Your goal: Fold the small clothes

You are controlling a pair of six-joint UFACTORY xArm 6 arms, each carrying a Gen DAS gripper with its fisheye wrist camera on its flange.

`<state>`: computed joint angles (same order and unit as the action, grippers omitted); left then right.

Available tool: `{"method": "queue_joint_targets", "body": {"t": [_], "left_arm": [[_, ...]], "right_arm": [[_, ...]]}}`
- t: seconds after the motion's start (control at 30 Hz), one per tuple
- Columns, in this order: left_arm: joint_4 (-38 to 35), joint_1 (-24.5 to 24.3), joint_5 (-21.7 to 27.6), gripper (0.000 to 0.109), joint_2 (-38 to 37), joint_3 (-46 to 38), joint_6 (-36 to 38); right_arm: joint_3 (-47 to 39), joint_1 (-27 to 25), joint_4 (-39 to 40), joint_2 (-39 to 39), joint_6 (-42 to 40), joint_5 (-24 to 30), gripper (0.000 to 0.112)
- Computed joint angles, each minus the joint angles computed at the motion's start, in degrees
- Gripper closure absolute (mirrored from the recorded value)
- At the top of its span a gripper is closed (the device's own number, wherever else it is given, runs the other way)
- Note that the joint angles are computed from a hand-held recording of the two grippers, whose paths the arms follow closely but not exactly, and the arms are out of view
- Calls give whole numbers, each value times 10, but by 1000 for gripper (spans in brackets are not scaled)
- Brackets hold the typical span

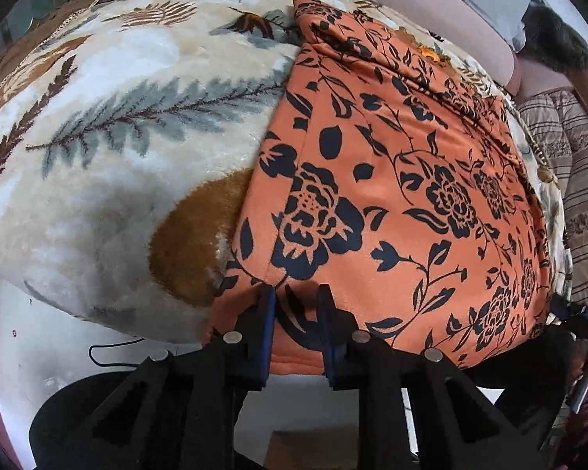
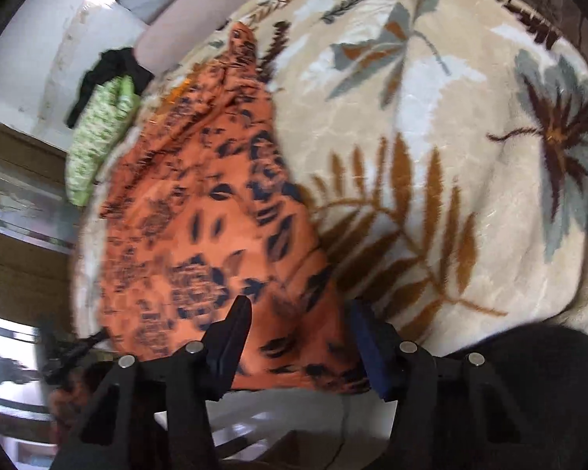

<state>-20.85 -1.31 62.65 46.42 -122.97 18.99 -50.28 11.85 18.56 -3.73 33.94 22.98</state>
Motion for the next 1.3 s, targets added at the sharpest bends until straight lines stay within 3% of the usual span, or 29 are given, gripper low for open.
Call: {"method": "queue_joint_targets", "body": {"t": [0.17,0.2,0.23,0.27,0.33,0.4,0.53,0.63,0.7,0.8,1.0,1.2,1.3], "left_arm": [[-11,6,26,87,12,-18,2],[-16,8,31,91,14,-22,3],[-21,11,39,103,18,-30,5],[-27,12,45,104,22,-37,6],[-38,16,38,106,14,-25,10],[-46,19,26,107,0,-6,19],[-87,28,26,107,-16,-1,61],[-22,17,-11,107,-24,8,47],[-18,19,-6,107,-10,-13,39],[-1,21,93,105,55,-121,14],[-25,24,125,105,78,-132,20],[-45,17,118,105,51,-86,69],[-12,6,62,105,26,-47,75]], "right_arm": [[-27,6,55,33,-54,50,60],[-33,11,27,37,-42,54,67],[-41,13,-3,41,-30,64,87],[-45,15,-8,42,-30,67,95],[-51,18,-5,41,-41,69,100],[-55,21,-12,37,-46,73,101],[-38,26,116,3,-145,27,101],[-38,25,197,-17,-220,-1,102],[-44,20,187,-14,-214,-2,102],[-51,17,197,-4,-216,-2,102],[-46,20,223,3,-235,-9,102],[-22,14,282,-17,-256,-25,101],[-11,7,212,-27,-193,-18,101]]}}
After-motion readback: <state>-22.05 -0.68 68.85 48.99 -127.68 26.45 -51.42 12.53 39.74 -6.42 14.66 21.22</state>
